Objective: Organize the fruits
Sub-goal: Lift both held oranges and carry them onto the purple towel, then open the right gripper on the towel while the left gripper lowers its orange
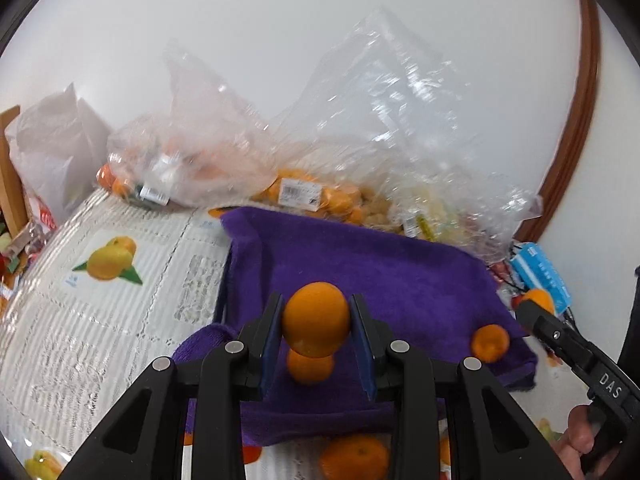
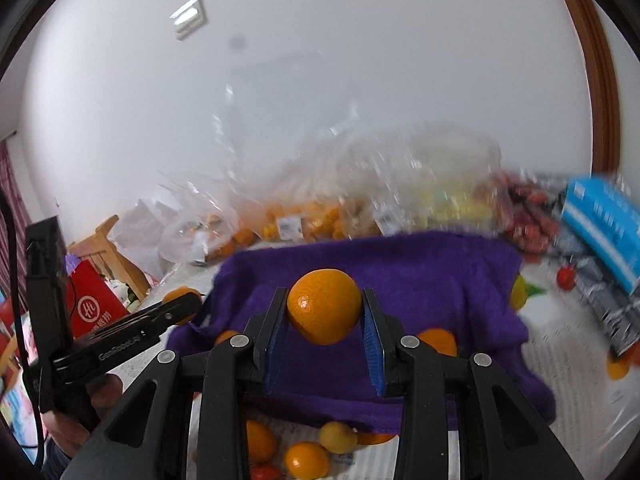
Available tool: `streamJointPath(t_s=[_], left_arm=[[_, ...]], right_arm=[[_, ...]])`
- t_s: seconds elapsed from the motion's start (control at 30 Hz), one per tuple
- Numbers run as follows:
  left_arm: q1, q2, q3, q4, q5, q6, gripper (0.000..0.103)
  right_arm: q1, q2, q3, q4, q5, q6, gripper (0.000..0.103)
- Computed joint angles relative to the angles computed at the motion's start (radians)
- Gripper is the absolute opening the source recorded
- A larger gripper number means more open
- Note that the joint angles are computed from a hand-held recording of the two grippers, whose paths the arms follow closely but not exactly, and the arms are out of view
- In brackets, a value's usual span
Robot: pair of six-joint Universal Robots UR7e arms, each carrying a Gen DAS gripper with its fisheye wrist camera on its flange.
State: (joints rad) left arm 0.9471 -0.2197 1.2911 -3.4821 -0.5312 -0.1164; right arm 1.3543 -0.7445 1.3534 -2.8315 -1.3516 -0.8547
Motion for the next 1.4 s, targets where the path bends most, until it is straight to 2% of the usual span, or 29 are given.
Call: streamJointPath(t_s=[0.1, 0.17, 0.33, 0.53, 0.63, 0.73, 0.83, 0.93, 1.13, 1.3, 1.4], left_arm=[[0.009, -0.011, 0.017, -0.006, -0.010, -0.017, 0.031], [0.013, -0.012, 0.021, -0.011, 0.004, -0.032, 0.031], [0.025, -0.021, 0.026, 0.023, -0.012, -0.073, 0.031], [0.028, -0.018, 0.020, 0.053, -0.002, -0.104, 0.031], [0.027, -0.012, 0.011, 0.070, 0.026, -0.120, 0.031], [0.031, -0.018, 0.011, 0.126, 0.038, -0.159, 0.031], [0.040, -0.027, 0.016, 0.169, 0.009, -0.190, 0.031], [0.045, -0.026, 0.007, 0.216, 0.017, -0.216, 0.031], [0.051, -0.042, 0.025, 0.204, -0.062, -0.205, 0.031], [0.055, -0.043, 0.022, 0.231, -0.097, -0.207, 0.029], [0.054, -0.039, 0.015, 0.236, -0.093, -0.196, 0.030]], right_arm=[[-0.004, 0.030, -0.052, 0.055, -0.057, 0.047, 0.035], [-0.013, 0.038, -0.069, 0.080, -0.051, 0.062, 0.035], [-0.018, 0.060, -0.103, 0.115, -0.076, 0.085, 0.035], [-0.006, 0.075, -0.081, 0.070, -0.127, 0.024, 0.035], [-0.002, 0.073, -0.063, 0.060, -0.135, -0.002, 0.035], [0.007, 0.078, -0.042, 0.004, -0.161, -0.039, 0.035], [0.011, 0.086, -0.041, -0.015, -0.182, -0.055, 0.035], [0.013, 0.092, -0.045, -0.016, -0.193, -0.061, 0.035], [0.017, 0.097, -0.059, -0.010, -0.217, -0.051, 0.035], [0.018, 0.093, -0.045, -0.027, -0.219, -0.066, 0.035], [0.018, 0.090, -0.040, -0.035, -0.214, -0.074, 0.036]])
